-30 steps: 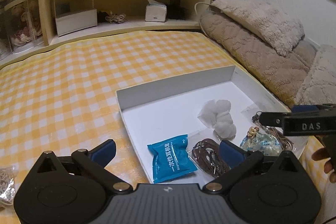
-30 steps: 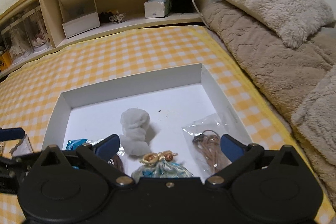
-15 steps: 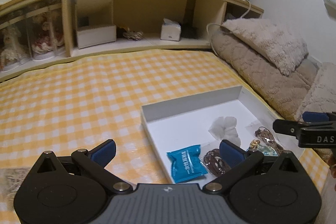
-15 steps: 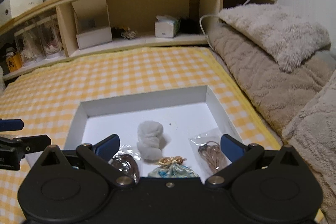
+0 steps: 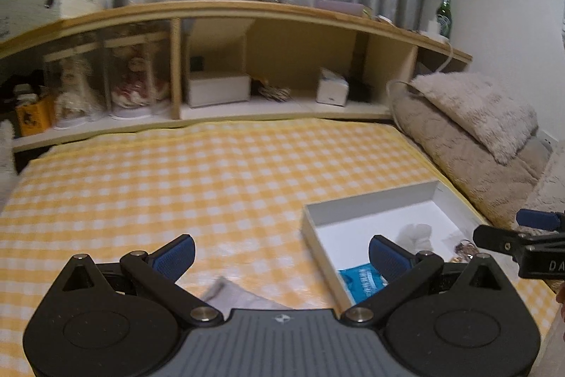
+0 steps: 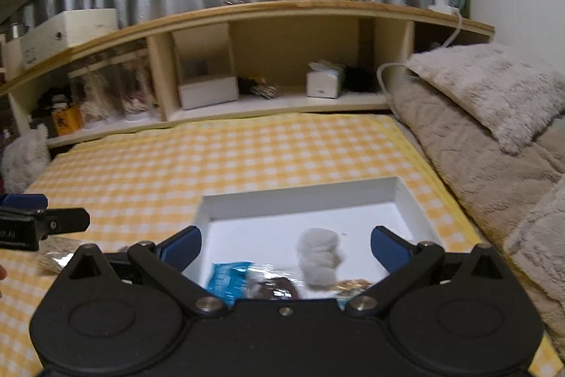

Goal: Organize soft objects
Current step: 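Lift both tools from the box toward the pale cord bag and grey pack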

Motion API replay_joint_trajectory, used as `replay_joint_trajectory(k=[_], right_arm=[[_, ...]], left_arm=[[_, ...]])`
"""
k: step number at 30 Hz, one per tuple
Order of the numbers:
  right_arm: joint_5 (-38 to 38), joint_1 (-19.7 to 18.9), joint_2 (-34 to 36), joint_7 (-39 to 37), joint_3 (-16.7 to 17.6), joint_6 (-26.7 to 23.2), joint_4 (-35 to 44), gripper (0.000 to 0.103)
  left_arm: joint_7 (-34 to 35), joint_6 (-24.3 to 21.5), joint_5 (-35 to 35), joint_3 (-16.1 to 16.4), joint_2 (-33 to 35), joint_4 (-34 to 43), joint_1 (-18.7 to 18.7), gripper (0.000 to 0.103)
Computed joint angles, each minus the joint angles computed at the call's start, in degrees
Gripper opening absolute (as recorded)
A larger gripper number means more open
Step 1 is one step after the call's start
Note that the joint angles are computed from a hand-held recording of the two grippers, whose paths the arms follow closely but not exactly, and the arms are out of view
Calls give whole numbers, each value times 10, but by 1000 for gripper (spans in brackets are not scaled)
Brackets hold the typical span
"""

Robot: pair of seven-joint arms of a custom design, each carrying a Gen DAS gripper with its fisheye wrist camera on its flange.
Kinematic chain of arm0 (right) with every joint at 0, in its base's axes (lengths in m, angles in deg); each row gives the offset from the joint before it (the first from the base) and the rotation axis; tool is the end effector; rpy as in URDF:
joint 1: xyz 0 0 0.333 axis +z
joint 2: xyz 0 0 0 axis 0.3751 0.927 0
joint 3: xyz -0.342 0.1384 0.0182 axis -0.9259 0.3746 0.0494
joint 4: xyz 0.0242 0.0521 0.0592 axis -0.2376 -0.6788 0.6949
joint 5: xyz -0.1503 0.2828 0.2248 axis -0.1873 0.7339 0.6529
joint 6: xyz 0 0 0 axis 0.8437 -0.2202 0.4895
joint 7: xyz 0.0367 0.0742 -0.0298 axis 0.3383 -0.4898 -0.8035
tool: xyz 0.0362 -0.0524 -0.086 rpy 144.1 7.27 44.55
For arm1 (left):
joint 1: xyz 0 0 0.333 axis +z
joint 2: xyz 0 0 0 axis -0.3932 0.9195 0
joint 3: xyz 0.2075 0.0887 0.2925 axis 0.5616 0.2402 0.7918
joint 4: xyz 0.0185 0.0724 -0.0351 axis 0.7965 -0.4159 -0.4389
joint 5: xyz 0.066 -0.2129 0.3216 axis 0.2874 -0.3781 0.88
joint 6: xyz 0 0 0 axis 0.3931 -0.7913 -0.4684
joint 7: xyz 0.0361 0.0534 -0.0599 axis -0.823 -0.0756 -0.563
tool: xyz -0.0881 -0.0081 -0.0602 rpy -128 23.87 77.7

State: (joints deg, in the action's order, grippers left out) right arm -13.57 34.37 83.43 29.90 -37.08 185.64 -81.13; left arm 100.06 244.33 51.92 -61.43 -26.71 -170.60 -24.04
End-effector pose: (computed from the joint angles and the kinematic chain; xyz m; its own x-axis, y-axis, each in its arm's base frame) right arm 0.4697 0.0523 0.4704 -0.1491 -0.9864 -0.0686 -0.5310 0.1384 -0.8360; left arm 0.5520 -0.1952 0.4492 -0.3896 -0.9183 0.0705 -0.5208 0.1565 -0.8392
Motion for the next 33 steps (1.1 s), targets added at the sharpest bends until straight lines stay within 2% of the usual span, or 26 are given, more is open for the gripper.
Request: replay_joint_trajectory(k=[5, 9, 13, 17, 20, 22, 25, 28, 31, 33], right_arm=[[-29, 17, 4, 24, 7, 11, -1, 103], [-75, 31, 16, 74, 4, 23, -3, 103], [-98, 48, 36, 111, -2, 34, 4, 103], [-108, 67, 60, 110, -10, 52, 15, 103], [-170, 72, 77, 163, -18, 69, 14, 103], [-190, 78, 90, 182, -24, 70, 21, 97], [-226, 82, 111, 216, -31, 62, 34, 85], [-269, 83, 132, 246, -40, 39, 48, 85], [-250, 115, 159, 220, -63, 30, 70, 85], [-268, 116, 171, 231, -66, 27, 75, 85]], left_arm=[[8, 13, -4, 22, -20, -21, 8, 103], [-6, 24, 18, 29, -23, -30, 31, 103], [-32, 54, 50, 33, -6, -27, 58, 103], [-39, 79, 44, 44, 17, -19, 63, 103], [-85, 68, 100, 22, 38, 3, 103, 103], [-86, 70, 100, 25, 51, 10, 105, 102], [-87, 63, 104, 24, 70, 23, 115, 94], [-87, 50, 107, 16, 89, 34, 130, 88], [-90, 36, 119, -2, 110, 46, 154, 78], [-76, 29, 110, 1, 121, 50, 151, 74]])
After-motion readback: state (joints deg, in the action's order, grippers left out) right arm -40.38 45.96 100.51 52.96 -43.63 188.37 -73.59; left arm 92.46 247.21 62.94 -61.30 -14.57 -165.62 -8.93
